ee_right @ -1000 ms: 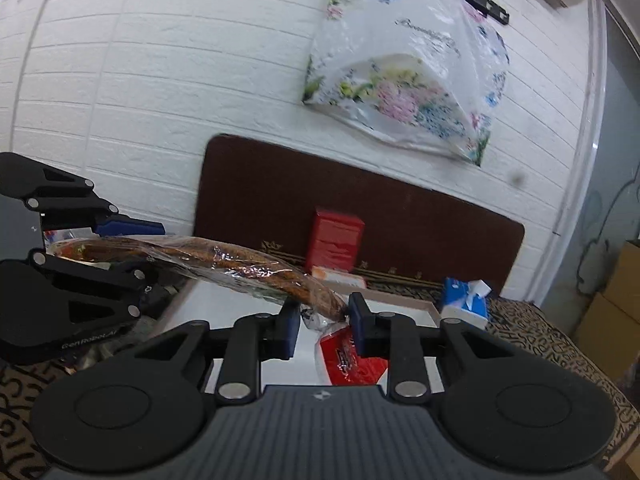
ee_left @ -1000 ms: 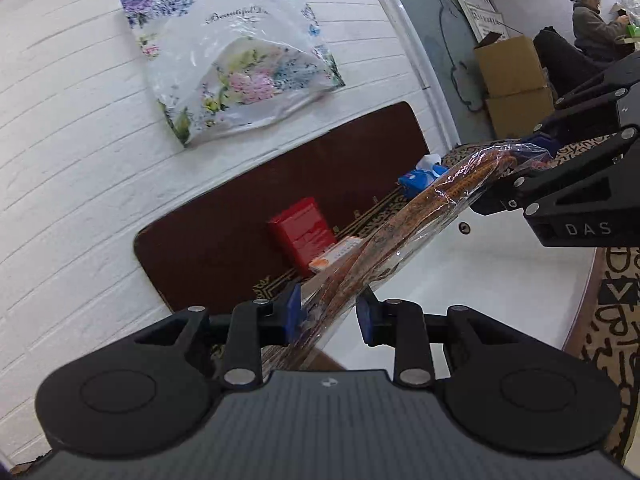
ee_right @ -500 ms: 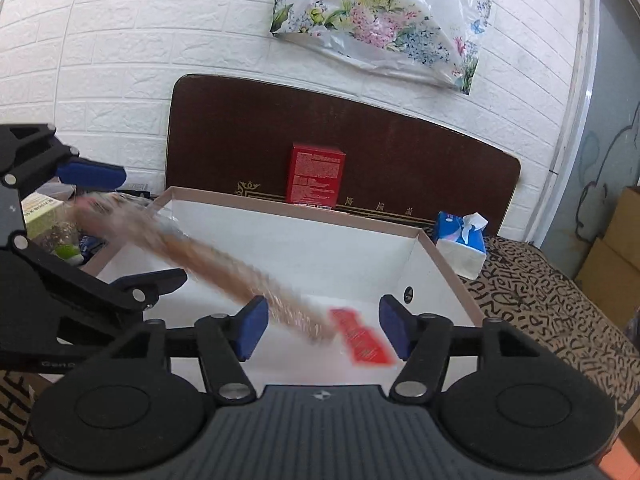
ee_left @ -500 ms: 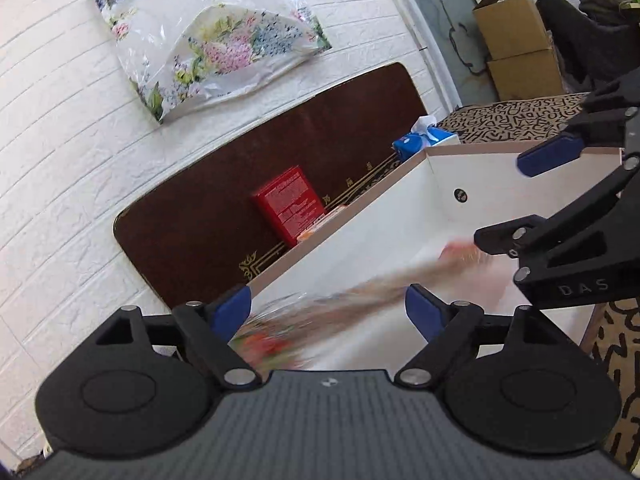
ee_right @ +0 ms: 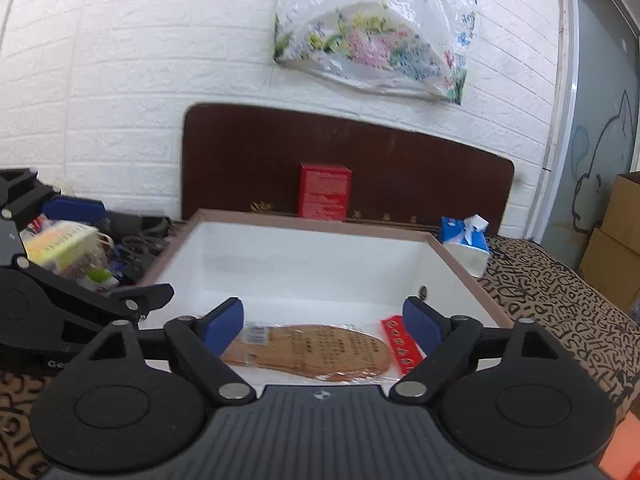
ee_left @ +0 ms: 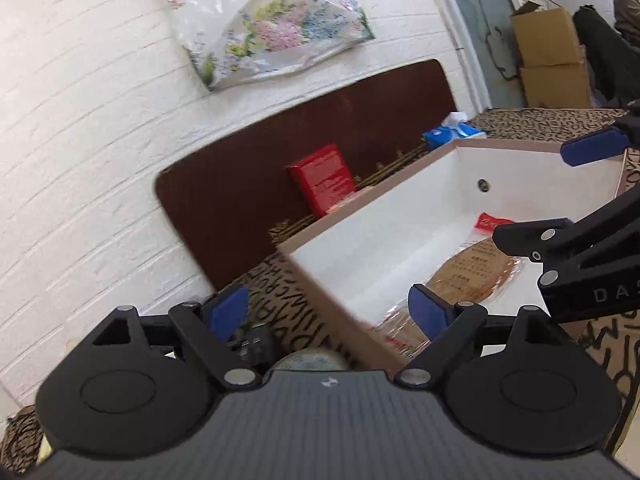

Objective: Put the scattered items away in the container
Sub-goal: 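Withdraw the left gripper from the white box back to the pile, then grasp the yellow-green medicine box with the right gripper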

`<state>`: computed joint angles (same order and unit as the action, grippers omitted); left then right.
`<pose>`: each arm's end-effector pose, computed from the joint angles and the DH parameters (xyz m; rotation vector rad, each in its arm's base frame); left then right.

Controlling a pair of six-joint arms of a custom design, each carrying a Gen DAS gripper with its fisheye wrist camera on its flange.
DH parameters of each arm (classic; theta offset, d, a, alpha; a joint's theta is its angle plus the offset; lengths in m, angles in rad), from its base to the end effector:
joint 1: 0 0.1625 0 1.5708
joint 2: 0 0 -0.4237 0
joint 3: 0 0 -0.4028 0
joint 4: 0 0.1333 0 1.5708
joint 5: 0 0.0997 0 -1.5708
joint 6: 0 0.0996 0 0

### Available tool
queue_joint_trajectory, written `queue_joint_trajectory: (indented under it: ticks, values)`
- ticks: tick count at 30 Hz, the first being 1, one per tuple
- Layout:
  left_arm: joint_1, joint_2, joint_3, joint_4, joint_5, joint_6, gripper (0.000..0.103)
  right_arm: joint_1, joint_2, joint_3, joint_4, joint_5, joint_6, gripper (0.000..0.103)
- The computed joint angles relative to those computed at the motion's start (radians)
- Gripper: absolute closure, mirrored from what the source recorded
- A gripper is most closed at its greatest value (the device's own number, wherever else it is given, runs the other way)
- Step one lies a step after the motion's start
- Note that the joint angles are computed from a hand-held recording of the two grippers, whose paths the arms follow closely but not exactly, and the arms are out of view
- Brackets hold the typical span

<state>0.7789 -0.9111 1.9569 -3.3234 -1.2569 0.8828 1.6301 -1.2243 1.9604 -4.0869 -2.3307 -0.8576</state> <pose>-0.3110 -0.5375 0.1415 1.8612 1.8850 -0.9555 0.0938 -0.4876 0.4031 0.0006 -1.5792 1.3914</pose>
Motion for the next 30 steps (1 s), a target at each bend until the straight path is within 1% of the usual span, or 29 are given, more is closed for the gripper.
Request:
queue_joint_trajectory:
  ticks: [1,2,3,5,8,10,13,15,16,19,22,24,26,29,30]
  values:
    - [0.007,-0.016,0.012,-0.006,-0.002,0.003,0.012,0.008,0.006,0.004,0.001,0.017,0.006,0.01]
    - [0.015,-0.034,0.024,-0.015,-0.006,0.003,0.006,0.016,0.011,0.008,0.013,0.04,0.018,0.01]
    - [0.02,-0.045,0.038,-0.042,0.004,0.007,0.007,0.026,0.019,0.01,0.029,0.063,0.029,0.01]
    - [0.031,-0.06,0.055,-0.085,0.035,0.019,0.006,0.044,0.048,-0.004,0.045,0.089,0.025,0.01]
    - [0.057,-0.091,0.064,-0.074,0.061,-0.003,0.003,0.066,0.087,-0.03,0.091,0.125,0.028,0.01]
    - [0.068,-0.089,0.07,-0.11,0.096,0.008,0.001,0.077,0.117,-0.053,0.125,0.139,0.023,0.01]
    - [0.072,-0.062,0.053,-0.124,0.154,0.006,0.001,0.095,0.183,-0.112,0.109,0.092,-0.051,0.01]
    - [0.069,-0.04,0.038,-0.138,0.164,-0.005,0.001,0.101,0.207,-0.14,0.076,0.06,-0.094,0.01]
    - [0.066,-0.022,0.029,-0.166,0.167,0.002,0.001,0.102,0.207,-0.144,0.069,0.049,-0.099,0.01]
    - [0.044,0.05,-0.015,-0.233,0.199,0.018,0.001,0.098,0.197,-0.139,0.031,0.029,-0.092,0.01]
    - [0.034,0.114,-0.076,-0.213,0.224,-0.015,0.001,0.092,0.183,-0.127,0.013,0.017,-0.073,0.01]
    - [0.03,0.153,-0.118,-0.191,0.263,-0.021,0.002,0.089,0.178,-0.126,0.011,0.009,-0.073,0.01]
    - [0.038,0.165,-0.143,-0.17,0.284,-0.035,0.002,0.087,0.176,-0.125,0.01,0.01,-0.076,0.01]
    - [0.063,0.142,-0.147,-0.143,0.268,-0.057,0.0,0.083,0.176,-0.124,0.016,0.037,-0.066,0.009]
    - [0.069,0.142,-0.153,-0.147,0.275,-0.047,0.0,0.082,0.178,-0.128,0.027,0.047,-0.062,0.009]
